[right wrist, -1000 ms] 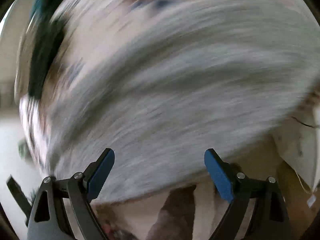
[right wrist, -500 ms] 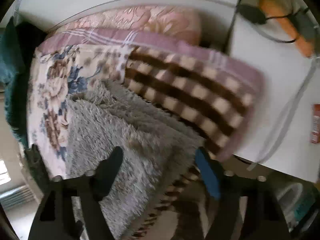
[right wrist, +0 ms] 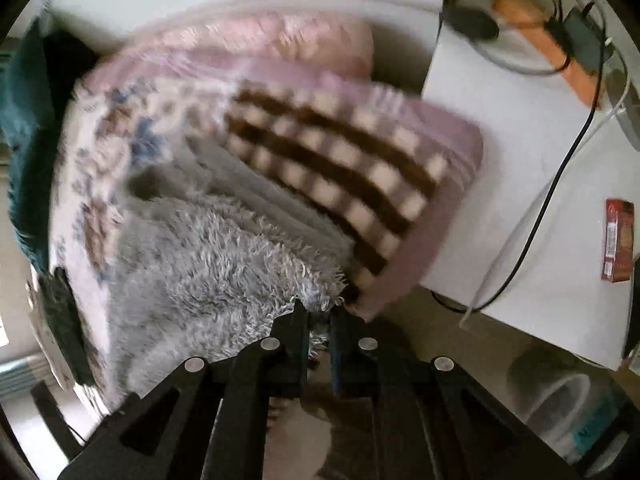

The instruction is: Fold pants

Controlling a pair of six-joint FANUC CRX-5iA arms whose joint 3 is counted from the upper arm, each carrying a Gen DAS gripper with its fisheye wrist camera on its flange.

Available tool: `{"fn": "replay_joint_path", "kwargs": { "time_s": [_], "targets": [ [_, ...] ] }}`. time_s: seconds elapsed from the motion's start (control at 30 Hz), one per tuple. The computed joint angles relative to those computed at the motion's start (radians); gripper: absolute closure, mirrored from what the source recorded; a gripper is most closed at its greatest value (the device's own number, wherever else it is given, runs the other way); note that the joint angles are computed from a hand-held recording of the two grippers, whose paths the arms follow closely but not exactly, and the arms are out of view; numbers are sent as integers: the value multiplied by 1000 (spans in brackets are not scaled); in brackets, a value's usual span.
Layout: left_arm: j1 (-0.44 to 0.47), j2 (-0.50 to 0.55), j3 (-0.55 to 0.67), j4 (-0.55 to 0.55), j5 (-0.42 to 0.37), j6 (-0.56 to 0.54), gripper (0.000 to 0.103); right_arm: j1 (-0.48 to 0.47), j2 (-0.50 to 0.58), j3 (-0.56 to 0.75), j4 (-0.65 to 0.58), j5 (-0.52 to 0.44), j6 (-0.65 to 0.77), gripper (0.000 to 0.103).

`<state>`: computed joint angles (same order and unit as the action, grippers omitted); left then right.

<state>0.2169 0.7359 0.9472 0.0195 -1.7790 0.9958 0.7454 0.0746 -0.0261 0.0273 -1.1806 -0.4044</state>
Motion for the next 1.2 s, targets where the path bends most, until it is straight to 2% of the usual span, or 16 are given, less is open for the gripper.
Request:
{"fn": "replay_joint_path", "kwargs": {
  "time_s": [0.07,0.13,0.2,0.27,0.33,0.4,0.53,0.57,0.67,0.83,0.93,0.97,1.03,1.1,1.13,1.2],
  "targets": [
    [-5,3,0,4,2,5,19,-62,7,7,-153,56,126,86],
    [-7,-3,-9,7,14,5,19,-78,28,46,-156,17,159,83],
    [-11,-37,-47,-23,71,-16,19,-80,62,106,-83,-42,191,59],
    [-39,-106,-141,-95,210,-40,19,-94,109,174,-16,-63,263,45],
    [-77,-165,-231,-181,354,-53,19,-127,179,268,-3,-80,371,45],
    [-100,-174,-252,-225,404,-47,19,-164,244,351,-9,-64,463,43],
    [-96,-123,-179,-198,348,-13,19,-237,446,610,-76,-166,683,41],
    [-96,-115,-166,-188,343,-8,19,-254,505,692,-111,-226,750,42],
    [-85,-117,-168,-168,344,-5,19,-240,615,840,-78,-377,854,97],
    [-62,-124,-181,-151,311,-3,19,-210,622,860,45,-446,852,98],
    [-57,-121,-184,-157,298,2,19,-230,623,848,34,-464,823,98],
    [-54,-118,-183,-156,295,1,19,-249,608,819,-15,-442,814,95],
    [-50,-108,-171,-145,268,3,19,-301,588,788,-169,-377,827,78],
    [-44,-101,-161,-127,246,-2,19,-321,509,680,-223,-267,828,20],
    [-40,-99,-161,-115,238,-3,19,-314,454,608,-203,-203,814,12],
    [-34,-93,-158,-92,219,-5,19,-292,362,490,-155,-143,755,12]
  ]
}}
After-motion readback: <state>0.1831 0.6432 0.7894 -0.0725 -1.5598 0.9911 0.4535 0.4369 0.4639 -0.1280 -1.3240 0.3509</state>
